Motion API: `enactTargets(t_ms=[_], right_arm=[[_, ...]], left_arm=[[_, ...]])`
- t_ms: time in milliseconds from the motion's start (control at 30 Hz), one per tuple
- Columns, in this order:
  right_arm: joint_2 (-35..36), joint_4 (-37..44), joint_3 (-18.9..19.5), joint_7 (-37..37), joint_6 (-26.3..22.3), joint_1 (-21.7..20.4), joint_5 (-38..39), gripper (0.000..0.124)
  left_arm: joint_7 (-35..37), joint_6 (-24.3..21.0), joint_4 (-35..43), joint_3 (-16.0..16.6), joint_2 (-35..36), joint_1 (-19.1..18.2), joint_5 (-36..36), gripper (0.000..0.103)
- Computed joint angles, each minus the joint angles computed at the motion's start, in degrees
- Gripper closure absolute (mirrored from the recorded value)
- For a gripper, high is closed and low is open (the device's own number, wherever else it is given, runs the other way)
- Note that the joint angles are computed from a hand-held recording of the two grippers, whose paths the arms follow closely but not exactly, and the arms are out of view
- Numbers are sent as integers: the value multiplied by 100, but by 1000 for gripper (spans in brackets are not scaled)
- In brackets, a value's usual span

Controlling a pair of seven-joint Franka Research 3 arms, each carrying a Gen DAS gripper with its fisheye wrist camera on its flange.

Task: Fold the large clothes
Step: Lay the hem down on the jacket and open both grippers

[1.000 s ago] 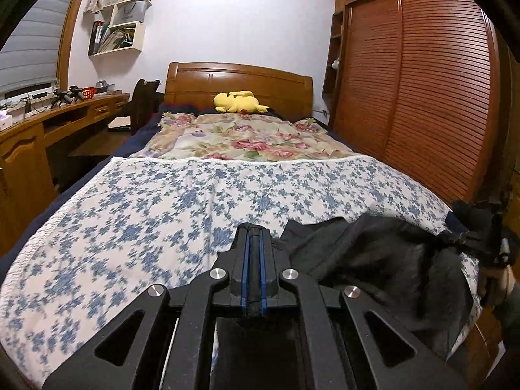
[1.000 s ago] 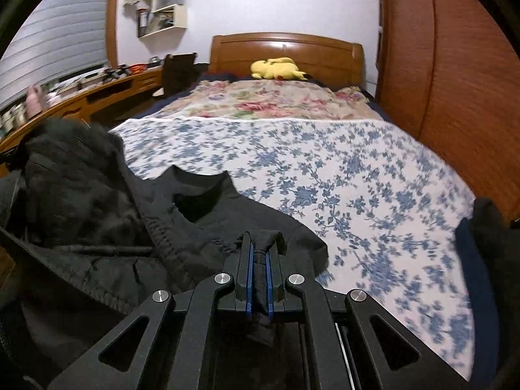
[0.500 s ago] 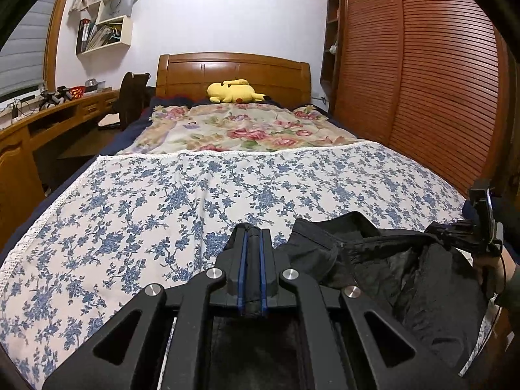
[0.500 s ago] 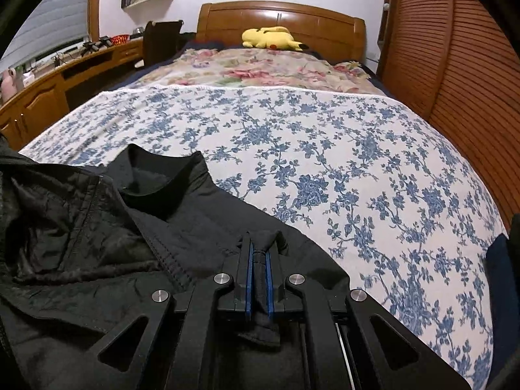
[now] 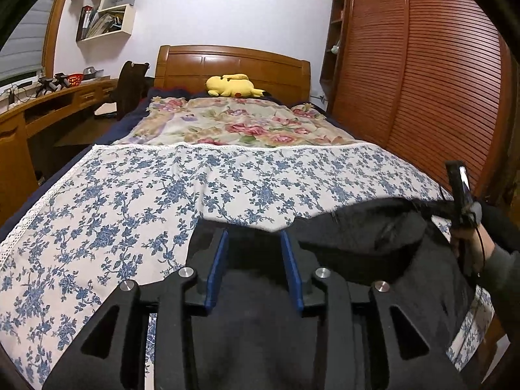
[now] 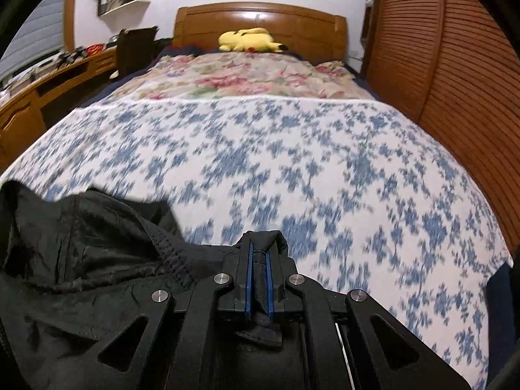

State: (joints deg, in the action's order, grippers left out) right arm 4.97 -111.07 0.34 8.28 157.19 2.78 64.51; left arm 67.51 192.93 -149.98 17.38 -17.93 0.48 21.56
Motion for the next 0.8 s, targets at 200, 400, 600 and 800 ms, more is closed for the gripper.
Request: enactTargets(t_ms=[200, 400, 600, 800], right_arm=[[459, 467, -44, 1658, 780, 191, -1130, 118], [662, 896, -17, 2971, -282, -97, -2277, 103], [341, 624, 44, 2165, -407, -354, -1601, 58], [328, 464, -122, 2124, -469, -329, -2034, 58]], left_arm=[[84, -51, -20, 529, -97, -546, 111, 66], [326, -133, 9, 1159, -125, -1326, 110, 54], [520, -157, 26, 1454, -96, -1812, -81, 35], [699, -262, 53, 1239, 28, -1842, -294, 34]])
